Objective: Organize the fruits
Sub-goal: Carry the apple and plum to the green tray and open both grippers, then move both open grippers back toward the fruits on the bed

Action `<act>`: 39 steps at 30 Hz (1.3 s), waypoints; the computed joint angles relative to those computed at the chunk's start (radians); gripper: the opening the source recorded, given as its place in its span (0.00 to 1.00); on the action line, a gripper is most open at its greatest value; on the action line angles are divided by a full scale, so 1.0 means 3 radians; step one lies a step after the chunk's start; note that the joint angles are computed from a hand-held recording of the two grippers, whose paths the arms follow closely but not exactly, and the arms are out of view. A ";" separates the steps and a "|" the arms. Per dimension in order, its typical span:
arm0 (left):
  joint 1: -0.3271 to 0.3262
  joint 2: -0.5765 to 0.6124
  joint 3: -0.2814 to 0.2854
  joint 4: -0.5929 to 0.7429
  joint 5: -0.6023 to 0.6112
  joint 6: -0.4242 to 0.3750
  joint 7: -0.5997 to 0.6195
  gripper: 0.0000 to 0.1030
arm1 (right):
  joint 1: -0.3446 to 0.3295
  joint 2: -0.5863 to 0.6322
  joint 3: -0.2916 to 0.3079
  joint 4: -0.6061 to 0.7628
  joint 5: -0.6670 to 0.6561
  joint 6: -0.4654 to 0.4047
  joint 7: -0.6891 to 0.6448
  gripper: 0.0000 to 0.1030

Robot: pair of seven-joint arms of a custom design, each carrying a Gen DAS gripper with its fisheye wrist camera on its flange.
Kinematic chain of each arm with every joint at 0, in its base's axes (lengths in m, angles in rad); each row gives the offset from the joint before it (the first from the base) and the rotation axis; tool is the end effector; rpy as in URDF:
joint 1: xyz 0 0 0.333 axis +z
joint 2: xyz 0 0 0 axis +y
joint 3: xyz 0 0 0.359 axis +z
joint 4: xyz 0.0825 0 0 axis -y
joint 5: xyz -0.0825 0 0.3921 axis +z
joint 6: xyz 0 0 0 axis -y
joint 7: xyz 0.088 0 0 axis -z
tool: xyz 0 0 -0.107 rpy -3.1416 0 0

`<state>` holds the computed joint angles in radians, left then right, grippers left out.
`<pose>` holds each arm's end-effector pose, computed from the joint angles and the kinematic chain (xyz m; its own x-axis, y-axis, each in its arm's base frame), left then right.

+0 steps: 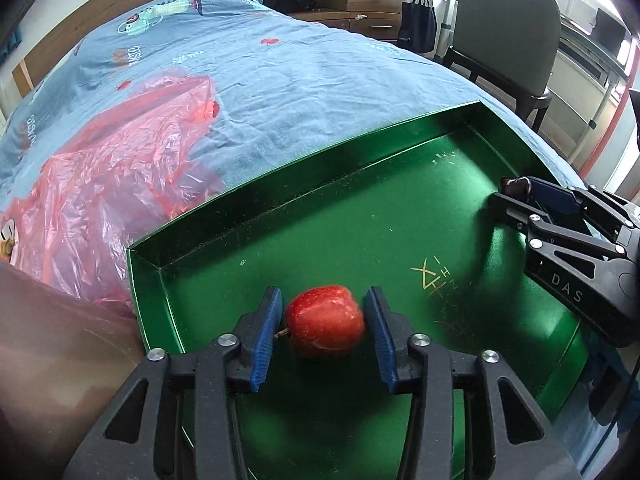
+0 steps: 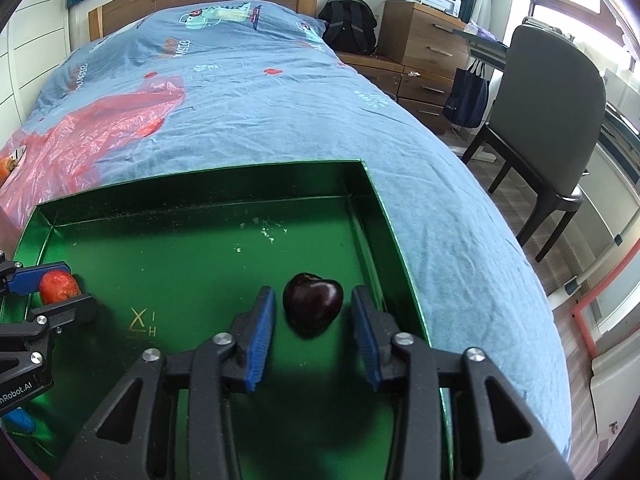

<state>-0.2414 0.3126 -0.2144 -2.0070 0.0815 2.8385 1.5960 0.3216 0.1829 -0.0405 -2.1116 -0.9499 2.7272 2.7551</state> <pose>0.5966 -0.2850 0.3979 -0.4991 -0.8665 -0.0073 -0.7469 0.4344 -0.5034 0.5766 0.1992 0.4011 -0.1347 -0.9843 0.1137 -0.7866 0.0364 -0.6164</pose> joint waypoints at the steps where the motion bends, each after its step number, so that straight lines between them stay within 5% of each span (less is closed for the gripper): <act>1: -0.0006 0.0003 0.0006 0.0014 0.0006 -0.0022 -0.0007 0.46 | 0.0003 -0.0001 0.0008 0.0007 0.0020 -0.0027 -0.0031 0.74; 4: -0.0047 -0.0033 0.0049 -0.0017 0.0092 0.0050 -0.0043 0.46 | 0.0028 -0.0037 0.0017 0.0015 -0.0037 -0.0083 -0.0040 1.00; 7: -0.0164 -0.0150 0.0184 -0.0152 0.0357 0.0281 -0.0218 0.51 | 0.0049 -0.0134 0.0036 -0.0008 -0.0155 -0.0144 0.0071 1.00; 12: 0.0076 -0.0419 -0.0070 -0.0441 0.0133 0.0518 0.0117 0.53 | 0.0041 -0.0438 0.0171 -0.0145 -0.0365 -0.0323 0.0336 1.00; 17: 0.0668 -0.0839 -0.0818 -0.0744 -0.1646 0.0642 0.1702 0.53 | 0.0012 -0.0779 0.0397 -0.0311 -0.0361 -0.0613 0.0432 1.00; 19: 0.0687 -0.1032 -0.0872 -0.0799 -0.2433 0.0569 0.2373 0.57 | 0.0013 -0.0895 0.0491 -0.0372 -0.0326 -0.0717 0.0457 1.00; 22: 0.0525 -0.1337 -0.0687 -0.0930 -0.3213 0.0468 0.3074 0.59 | 0.0029 -0.1060 0.0629 -0.0463 -0.0262 -0.0855 0.0544 1.00; 26: 0.0302 -0.1684 -0.0368 -0.1159 -0.3580 0.0426 0.3466 0.61 | 0.0081 -0.1225 0.0816 -0.0518 -0.0211 -0.1032 0.0714 1.00; 39: 0.0312 -0.2474 0.0355 -0.1943 -0.3033 0.0396 0.2990 0.61 | 0.0561 -0.1105 0.1248 -0.0083 -0.0254 -0.1353 0.0917 1.00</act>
